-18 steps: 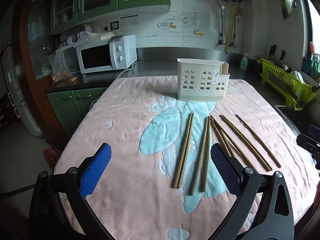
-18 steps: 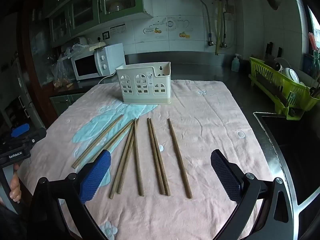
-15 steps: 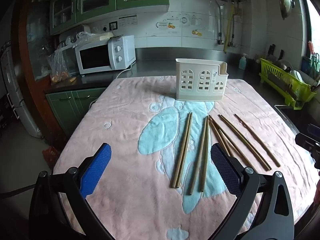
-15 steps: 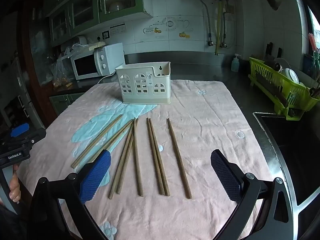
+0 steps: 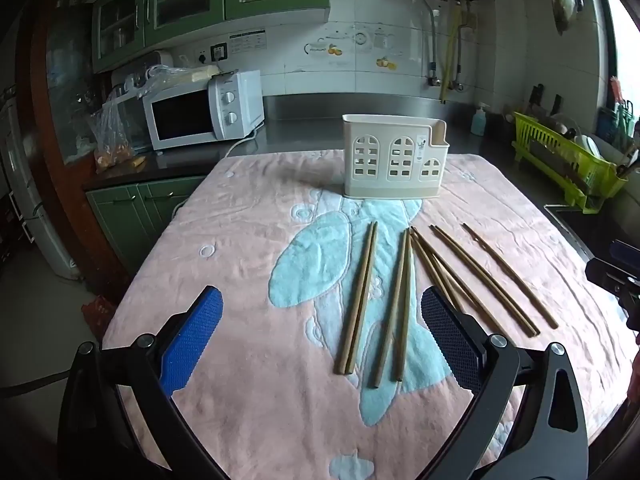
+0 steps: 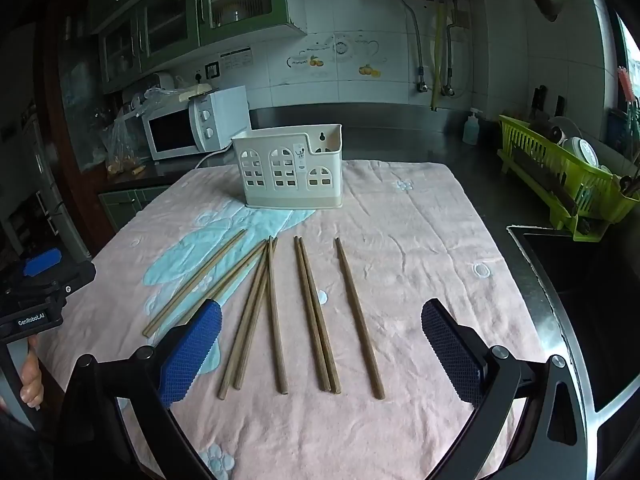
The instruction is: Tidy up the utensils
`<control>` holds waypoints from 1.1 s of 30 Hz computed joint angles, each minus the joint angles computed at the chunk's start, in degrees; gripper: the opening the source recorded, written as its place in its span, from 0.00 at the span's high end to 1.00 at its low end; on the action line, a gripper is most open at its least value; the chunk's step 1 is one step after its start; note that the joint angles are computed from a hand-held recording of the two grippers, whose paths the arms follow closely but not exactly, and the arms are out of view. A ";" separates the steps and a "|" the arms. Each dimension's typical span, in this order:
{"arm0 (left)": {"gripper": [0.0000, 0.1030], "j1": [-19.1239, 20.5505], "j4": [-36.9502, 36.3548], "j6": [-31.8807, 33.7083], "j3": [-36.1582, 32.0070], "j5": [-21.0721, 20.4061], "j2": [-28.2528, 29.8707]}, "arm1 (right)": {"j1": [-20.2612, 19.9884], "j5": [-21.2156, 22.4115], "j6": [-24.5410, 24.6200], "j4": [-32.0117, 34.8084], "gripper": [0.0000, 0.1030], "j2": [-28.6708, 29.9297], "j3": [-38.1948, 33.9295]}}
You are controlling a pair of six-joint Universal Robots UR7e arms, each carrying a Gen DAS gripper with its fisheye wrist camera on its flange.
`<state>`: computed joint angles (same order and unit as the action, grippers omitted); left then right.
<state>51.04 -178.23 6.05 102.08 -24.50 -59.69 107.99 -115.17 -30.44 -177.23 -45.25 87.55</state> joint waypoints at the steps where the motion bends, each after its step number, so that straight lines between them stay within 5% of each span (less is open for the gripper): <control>1: 0.05 0.05 0.46 -0.20 -0.09 -0.15 -0.08 | 0.06 -0.17 0.01 0.17 0.06 0.09 -0.15; 33: 0.05 0.68 -1.23 1.34 -0.68 -0.25 0.55 | -0.10 0.37 0.11 -0.14 0.06 0.43 -0.01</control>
